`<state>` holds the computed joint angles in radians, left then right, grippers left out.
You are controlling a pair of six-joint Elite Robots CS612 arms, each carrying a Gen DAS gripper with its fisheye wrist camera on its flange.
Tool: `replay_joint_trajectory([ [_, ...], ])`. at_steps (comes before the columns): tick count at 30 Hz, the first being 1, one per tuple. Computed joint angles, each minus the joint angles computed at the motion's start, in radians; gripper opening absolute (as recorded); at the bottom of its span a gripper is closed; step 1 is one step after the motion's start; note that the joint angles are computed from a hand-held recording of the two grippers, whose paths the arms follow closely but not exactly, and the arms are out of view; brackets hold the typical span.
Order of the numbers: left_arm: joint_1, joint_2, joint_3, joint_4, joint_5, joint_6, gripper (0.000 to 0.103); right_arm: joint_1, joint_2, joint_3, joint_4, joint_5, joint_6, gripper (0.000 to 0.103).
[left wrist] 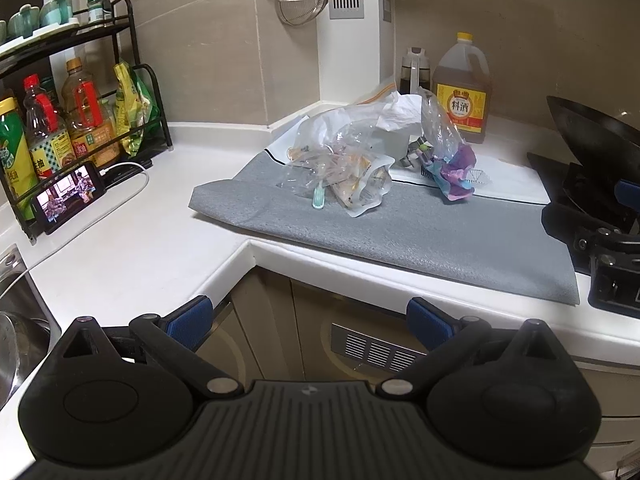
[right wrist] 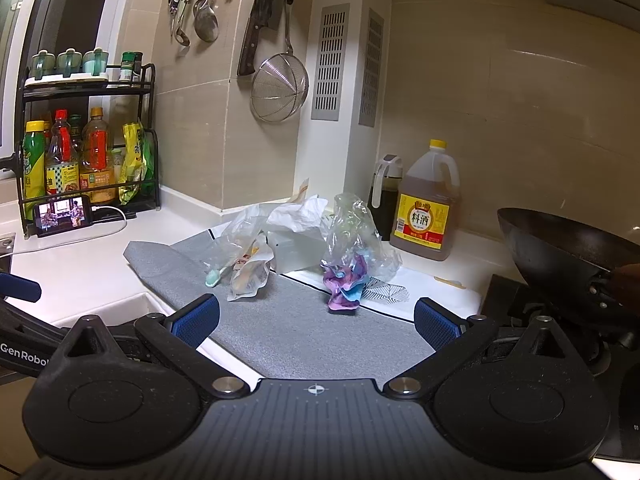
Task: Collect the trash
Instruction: 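Move both tools over the trash pile on the grey mat, then grasp a clear plastic bag with the right tool while the left grasps an orange-striped zip bag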
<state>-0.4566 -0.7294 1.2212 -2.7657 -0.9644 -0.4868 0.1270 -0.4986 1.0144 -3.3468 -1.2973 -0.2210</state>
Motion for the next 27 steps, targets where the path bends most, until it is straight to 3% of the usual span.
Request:
replay_joint_trajectory([
  [18,0.007,0.025,-0.041,0.059,-0.007,0.008,0.103,-0.006,0.029,-0.049,0.065,0.005,0.011,0.103],
  [27,0.018,0.042,-0.075,0.088,0.011,-0.014,0.103,-0.006,0.081,-0.144,0.119,0.005,0.031,0.103],
])
